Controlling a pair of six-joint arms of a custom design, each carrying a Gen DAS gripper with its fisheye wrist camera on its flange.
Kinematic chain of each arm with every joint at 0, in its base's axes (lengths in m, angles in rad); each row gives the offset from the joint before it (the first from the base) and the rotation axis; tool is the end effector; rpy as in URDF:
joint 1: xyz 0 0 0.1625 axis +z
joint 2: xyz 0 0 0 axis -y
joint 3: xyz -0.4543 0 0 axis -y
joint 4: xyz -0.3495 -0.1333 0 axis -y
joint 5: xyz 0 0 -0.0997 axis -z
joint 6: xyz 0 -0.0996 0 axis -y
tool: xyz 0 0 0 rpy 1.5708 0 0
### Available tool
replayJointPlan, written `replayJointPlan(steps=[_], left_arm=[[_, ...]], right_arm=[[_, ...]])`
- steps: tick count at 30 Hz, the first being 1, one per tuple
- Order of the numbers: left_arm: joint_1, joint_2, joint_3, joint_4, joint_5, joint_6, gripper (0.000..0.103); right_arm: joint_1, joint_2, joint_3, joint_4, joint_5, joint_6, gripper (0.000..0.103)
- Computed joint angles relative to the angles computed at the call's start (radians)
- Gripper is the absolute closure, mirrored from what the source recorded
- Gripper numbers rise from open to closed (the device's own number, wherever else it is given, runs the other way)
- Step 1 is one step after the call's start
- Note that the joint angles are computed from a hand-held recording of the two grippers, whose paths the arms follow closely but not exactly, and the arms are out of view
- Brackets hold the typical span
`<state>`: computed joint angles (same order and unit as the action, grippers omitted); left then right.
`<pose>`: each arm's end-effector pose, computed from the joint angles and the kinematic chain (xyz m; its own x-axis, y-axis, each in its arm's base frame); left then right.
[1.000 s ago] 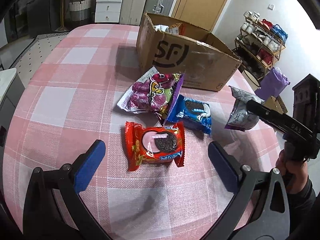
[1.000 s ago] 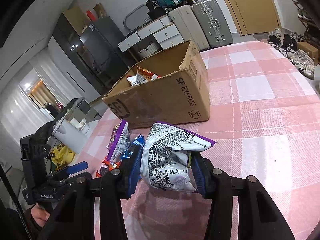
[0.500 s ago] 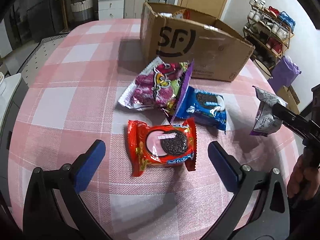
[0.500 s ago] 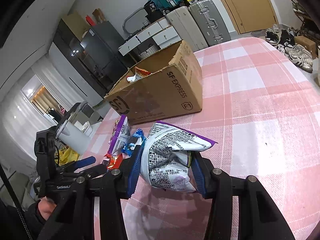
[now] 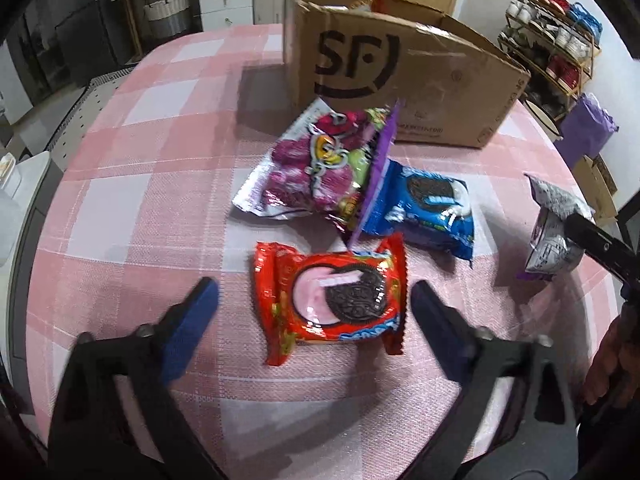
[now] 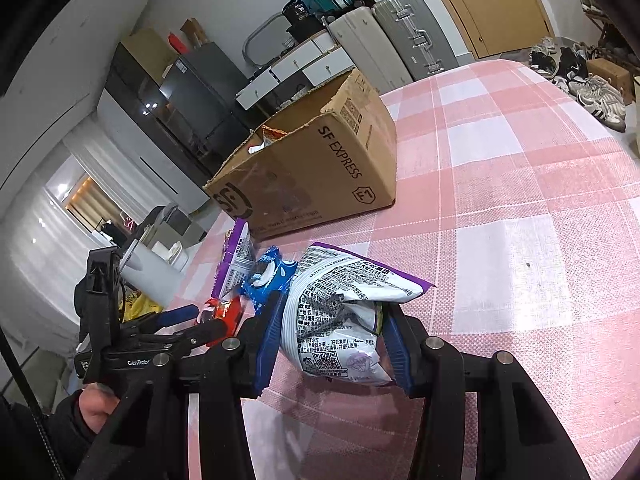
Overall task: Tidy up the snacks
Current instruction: 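Grasp the red Oreo pack with the left gripper while the right gripper holds its bag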
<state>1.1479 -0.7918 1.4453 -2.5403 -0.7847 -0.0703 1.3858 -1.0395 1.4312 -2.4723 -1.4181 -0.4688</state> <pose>-0.1069 -0.7341 0.2374 -0.7602 0.0284 -0.6491 0.3375 0.8709 -0.3572 0.0193 -0.7038 0.3835 -0.9514 -0.2905 0.1021 -0.3019 0.8146 -0.4953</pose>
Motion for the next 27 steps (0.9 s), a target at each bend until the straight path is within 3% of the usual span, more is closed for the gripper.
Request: replayJointPlan(steps=[1,2,4,5,8,27], left_arm=[[0.007,-0.004,-0.008,0.013,-0.027,-0.011,0.024],[0.01,-0.006,-0.009,0.017,-0.038,-0.015,0.04],[0.018,-0.009,-0.021,0.046,-0.068,-0.016,0.047],[0.02,-0.012,-0.018,0.041,-0.075,-0.009,0.056],[0.026,-0.027,-0.014,0.052,-0.112,-0.009,0.057],[-0.034,-0.132,0.159,-0.098,-0.098,0.028,0.057]], right_arm=[[0.0,0.001,0.0,-0.001,-0.002,0.003,0.056],[0.0,0.001,0.0,-0.003,-0.003,0.005,0.056],[0.002,0.0,-0.001,0.0,-0.006,0.006,0.056],[0.003,-0.002,0.0,-0.002,-0.008,0.004,0.056],[0.009,-0.009,0.008,-0.011,-0.011,-0.004,0.056],[0.04,-0.091,0.13,-0.087,-0.032,-0.044,0.055]])
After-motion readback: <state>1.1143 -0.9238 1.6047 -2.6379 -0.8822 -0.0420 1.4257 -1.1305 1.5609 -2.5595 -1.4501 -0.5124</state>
